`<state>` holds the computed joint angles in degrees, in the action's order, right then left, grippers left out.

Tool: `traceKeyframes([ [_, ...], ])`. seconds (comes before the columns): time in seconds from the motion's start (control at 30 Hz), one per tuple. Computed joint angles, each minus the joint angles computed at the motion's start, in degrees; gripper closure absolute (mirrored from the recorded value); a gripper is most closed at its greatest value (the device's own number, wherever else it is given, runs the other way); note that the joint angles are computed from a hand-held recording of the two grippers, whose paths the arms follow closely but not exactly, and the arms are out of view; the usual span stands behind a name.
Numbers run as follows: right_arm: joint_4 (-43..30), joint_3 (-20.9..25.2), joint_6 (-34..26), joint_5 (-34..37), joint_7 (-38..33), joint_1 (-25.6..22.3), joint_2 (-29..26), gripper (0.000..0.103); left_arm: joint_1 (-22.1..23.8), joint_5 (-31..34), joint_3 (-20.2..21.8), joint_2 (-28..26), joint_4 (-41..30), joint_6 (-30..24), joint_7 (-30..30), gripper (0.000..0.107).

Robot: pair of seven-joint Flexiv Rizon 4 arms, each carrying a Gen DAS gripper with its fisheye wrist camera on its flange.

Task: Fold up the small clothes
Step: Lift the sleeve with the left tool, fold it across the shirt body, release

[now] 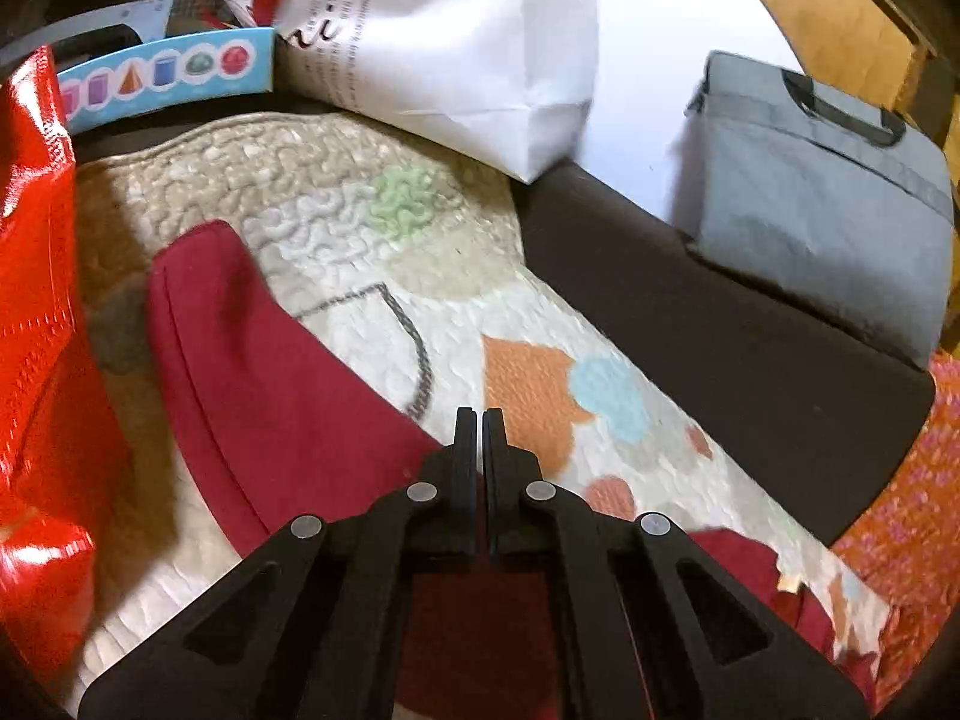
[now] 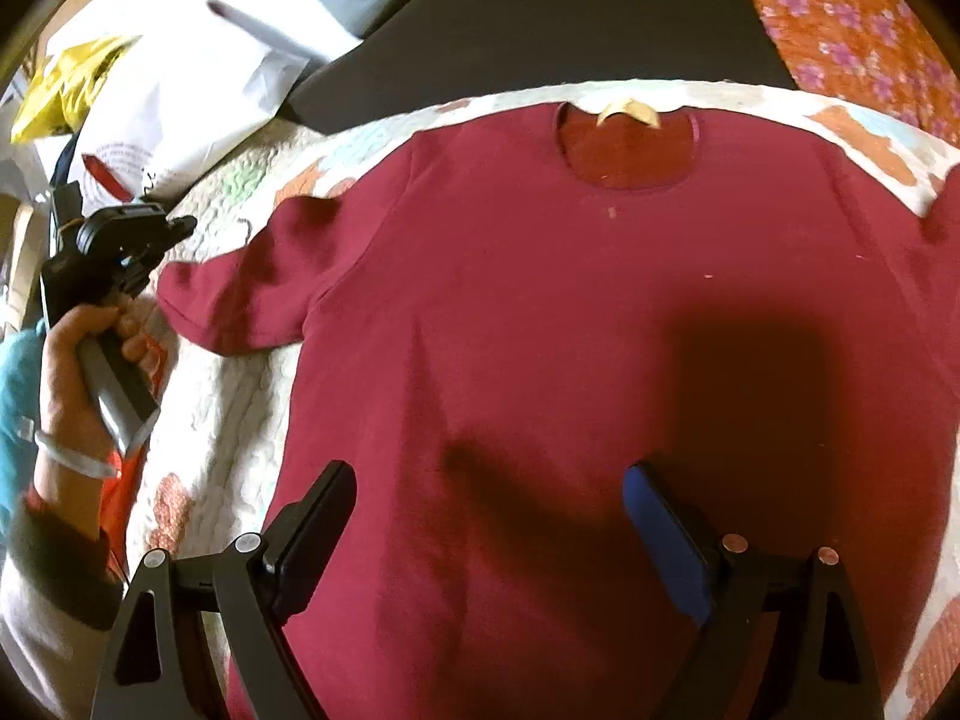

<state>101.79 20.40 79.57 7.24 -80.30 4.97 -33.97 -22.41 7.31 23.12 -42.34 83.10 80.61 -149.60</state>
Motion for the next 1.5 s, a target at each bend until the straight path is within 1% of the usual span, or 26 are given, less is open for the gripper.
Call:
traceKeyframes([
  [0.07, 0.4, -0.2, 0.1, -0.3, -0.4, 0.1, 0.5, 0.013, -0.9, 0.1, 0.9, 0.0, -0.8, -4.0, -0.4, 0.106],
  [0.17, -0.1, 0.3, -0.8, -0.6, -1.3, 0.0, 0.6, 0.013, -4.4, 2.8, 5.7, -0.3, -3.2, -16.2, -5.3, 0.105],
  [0.23, -1.0, 1.7, -1.6, 0.6, -2.2, -0.9, -0.1, 0.013, -3.8, 3.2, 5.6, -0.6, -4.5, -23.1, -6.5, 0.099],
  [0.27, -1.4, 1.9, -1.8, 1.1, -2.3, -0.9, -0.5, 0.013, -2.8, 3.2, 4.7, -0.5, -4.4, -24.3, -6.7, 0.088],
  [0.3, -1.9, 2.3, -2.4, 1.5, -2.5, -1.1, -1.0, 0.013, -1.4, 2.8, 3.5, -0.5, -4.1, -25.1, -6.9, 0.069],
  [0.33, -2.2, 2.3, -2.8, 1.7, -2.7, -0.9, -1.3, 0.013, -0.3, 2.9, 2.6, -0.3, -3.5, -25.2, -7.1, 0.061],
  [0.37, -2.3, 1.9, -3.0, 1.7, -2.7, -0.4, -1.4, 0.013, 0.4, 3.5, 2.0, -0.4, -3.4, -24.8, -7.8, 0.058],
  [0.43, -2.3, 0.9, -3.3, 1.4, -2.7, 0.5, -1.6, 0.013, 0.7, 6.2, 2.1, -1.0, -4.9, -25.8, -8.6, 0.058],
  [0.5, -2.4, 0.9, -3.6, 1.4, -3.3, 0.5, -1.8, 0.013, 1.8, 7.5, 1.0, -1.3, -6.0, -26.8, -9.3, 0.057],
  [0.63, -2.4, 0.9, -3.9, 2.1, -4.2, 0.1, -1.7, 0.013, 4.5, 10.0, -0.9, -1.9, -7.2, -26.0, -12.2, 0.057],
  [0.7, -2.1, 0.4, -3.6, 2.1, -4.2, 0.5, -1.6, 0.013, 5.6, 11.0, -2.0, -2.1, -8.6, -28.1, -12.8, 0.057],
  [0.8, -1.7, -1.0, -3.7, 1.2, -3.3, 1.8, -1.3, 0.013, 5.2, 13.7, -2.6, -2.6, -12.1, -34.6, -14.0, 0.056],
  [0.83, -1.8, -1.4, -3.8, 0.8, -2.9, 2.2, -1.3, 0.013, 5.1, 14.8, -2.8, -3.0, -13.3, -36.5, -14.1, 0.053],
  [0.87, -1.8, -1.5, -3.9, 0.6, -2.7, 2.4, -1.3, 0.013, 5.6, 15.6, -3.5, -3.4, -13.9, -36.9, -14.0, 0.045],
  [0.9, -2.0, -1.3, -4.2, 0.5, -2.8, 2.3, -1.3, 0.013, 6.6, 16.0, -4.5, -3.6, -13.8, -35.8, -14.0, 0.037],
  [0.93, -2.2, -1.2, -4.4, 0.5, -2.8, 2.2, -1.3, 0.013, 7.5, 16.4, -5.2, -3.6, -13.3, -34.0, -14.3, 0.034],
  [1.07, -2.6, -2.2, -5.7, -0.3, -2.2, 2.8, -1.4, 0.013, 8.5, 16.5, -6.2, -4.6, -15.5, -35.8, -14.4, 0.026],
  [1.17, -2.9, -3.9, -6.0, -1.6, -0.7, 4.4, -1.5, 0.013, 9.0, 16.9, -6.5, -5.4, -16.4, -35.1, -15.1, 0.019],
  [1.23, -2.7, -4.4, -5.7, -2.4, -0.1, 4.9, -1.5, 0.013, 9.4, 17.5, -6.6, -5.5, -16.0, -33.1, -14.9, 0.019],
  [1.27, -2.7, -4.4, -5.5, -2.6, -0.1, 4.9, -1.6, 0.013, 9.1, 18.1, -6.0, -5.2, -15.1, -31.3, -16.3, 0.025],
  [1.3, -2.6, -4.4, -5.3, -2.7, 0.0, 4.9, -1.6, 0.013, 8.5, 18.9, -5.1, -5.1, -14.5, -30.0, -18.1, 0.049],
  [1.37, -2.3, -4.3, -4.7, -2.8, 0.4, 4.8, -1.7, 0.013, 8.4, 19.4, -4.4, -4.8, -13.7, -29.4, -19.4, 0.068],
  [1.4, -2.3, -4.2, -4.7, -2.8, 0.6, 4.7, -1.7, 0.013, 9.0, 19.3, -4.8, -4.2, -12.8, -28.1, -19.1, 0.082],
  [1.43, -2.1, -4.0, -4.6, -2.8, 0.7, 4.5, -1.5, 0.013, 9.6, 19.2, -5.1, -3.8, -12.0, -26.5, -18.6, 0.092],
  [1.47, -2.1, -3.9, -4.6, -2.7, 0.9, 4.4, -1.5, 0.013, 10.1, 19.1, -5.4, -3.6, -11.3, -24.8, -18.0, 0.098],
  [1.5, -2.0, -3.6, -4.7, -2.5, 1.1, 4.2, -1.4, 0.013, 10.4, 18.6, -5.8, -3.1, -10.5, -23.7, -17.4, 0.099],
])
